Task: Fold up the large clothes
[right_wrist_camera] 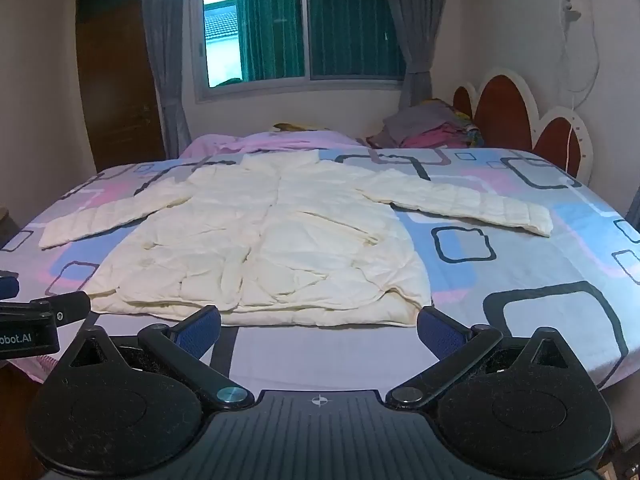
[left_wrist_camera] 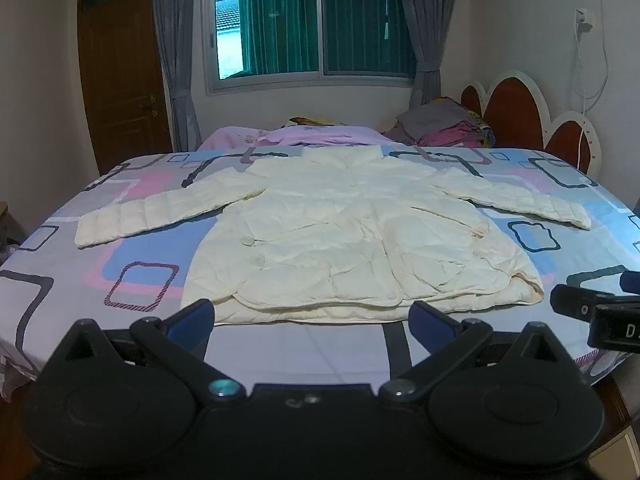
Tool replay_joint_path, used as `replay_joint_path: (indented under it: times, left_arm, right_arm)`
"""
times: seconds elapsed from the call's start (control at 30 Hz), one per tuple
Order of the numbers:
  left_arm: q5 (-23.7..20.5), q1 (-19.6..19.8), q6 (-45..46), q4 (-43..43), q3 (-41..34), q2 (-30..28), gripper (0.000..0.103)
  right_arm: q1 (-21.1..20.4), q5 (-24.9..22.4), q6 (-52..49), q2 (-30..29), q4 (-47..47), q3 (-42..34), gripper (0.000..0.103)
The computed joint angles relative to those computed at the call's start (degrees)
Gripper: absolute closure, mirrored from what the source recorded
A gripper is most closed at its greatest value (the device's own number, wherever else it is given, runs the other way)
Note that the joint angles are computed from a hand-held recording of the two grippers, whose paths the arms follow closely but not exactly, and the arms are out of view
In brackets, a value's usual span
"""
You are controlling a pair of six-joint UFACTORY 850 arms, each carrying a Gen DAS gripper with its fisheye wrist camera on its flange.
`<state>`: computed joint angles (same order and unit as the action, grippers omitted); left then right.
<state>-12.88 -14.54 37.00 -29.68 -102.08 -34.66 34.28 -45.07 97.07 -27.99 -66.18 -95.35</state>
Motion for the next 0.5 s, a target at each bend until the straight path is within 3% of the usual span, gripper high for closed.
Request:
replay_joint_path:
  times: [0.5]
  left_arm:
    - [0.7,0.0,-0.7,0.3,0.6,0.5,0.0]
  right_arm:
    - [0.0,0.5,0.2,0.2,-0.4,0.2,0.0]
